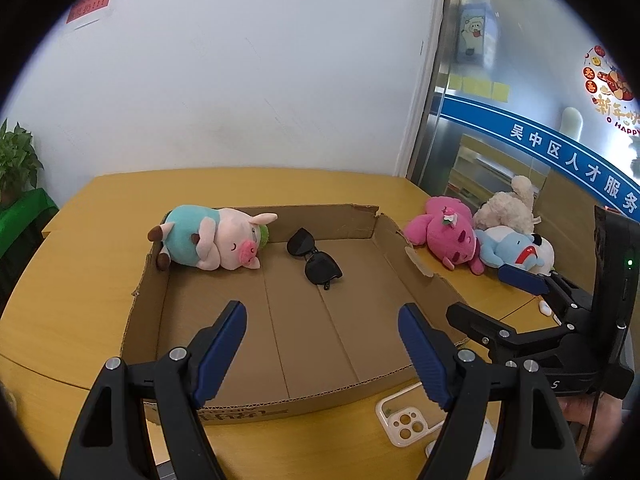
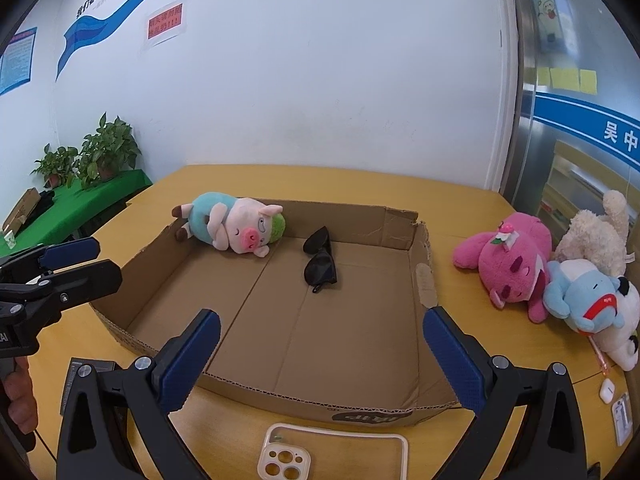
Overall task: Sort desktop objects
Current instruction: 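Raise the right gripper out of the box, then move the right gripper to the white power bank and close on it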
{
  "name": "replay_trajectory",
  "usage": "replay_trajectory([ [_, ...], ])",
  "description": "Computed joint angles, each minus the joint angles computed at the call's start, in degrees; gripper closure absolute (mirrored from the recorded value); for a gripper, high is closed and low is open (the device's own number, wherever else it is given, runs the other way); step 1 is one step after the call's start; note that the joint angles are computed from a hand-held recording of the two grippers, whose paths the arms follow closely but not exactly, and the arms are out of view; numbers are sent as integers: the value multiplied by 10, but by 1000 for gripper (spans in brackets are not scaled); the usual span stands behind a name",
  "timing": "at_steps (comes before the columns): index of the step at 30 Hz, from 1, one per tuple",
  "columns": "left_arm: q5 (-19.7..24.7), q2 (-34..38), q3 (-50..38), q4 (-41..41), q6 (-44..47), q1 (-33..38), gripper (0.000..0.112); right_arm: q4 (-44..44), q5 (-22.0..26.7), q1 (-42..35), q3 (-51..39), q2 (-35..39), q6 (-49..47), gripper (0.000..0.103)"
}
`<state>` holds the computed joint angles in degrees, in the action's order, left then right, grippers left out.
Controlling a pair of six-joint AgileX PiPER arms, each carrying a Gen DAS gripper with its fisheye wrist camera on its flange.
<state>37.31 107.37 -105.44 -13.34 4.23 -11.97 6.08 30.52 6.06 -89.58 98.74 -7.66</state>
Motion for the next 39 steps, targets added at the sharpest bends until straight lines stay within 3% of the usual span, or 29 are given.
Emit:
replay_trajectory([
  [3,27,9,-4,-23,16,-1,34,63,-4,-17,30,-17,-70,0],
  [6,44,10,17,-57,44,-3,34,173,-3,-58,98,-48,-200,0],
  [12,111,31,76,-169,121,-8,34,322,89,-191,237,-69,-378,0],
  [17,171,74,96,-263,180,-14,34,363,136,-255,327,-74,-482,0],
  [26,229,142,75,-344,203,-27,37,363,92,-159,371,-75,-522,0],
  [28,217,125,97,-338,209,-23,37,394,135,-148,369,-71,-573,1],
  [35,202,84,163,-331,227,11,39,380,82,-111,393,-93,-576,1],
  [37,197,83,168,-337,242,12,39,388,77,-104,397,-97,-597,4],
  [38,196,84,167,-341,246,12,40,371,48,-86,404,-103,-587,8],
  [39,200,89,165,-348,251,13,49,353,27,-70,411,-106,-571,16],
])
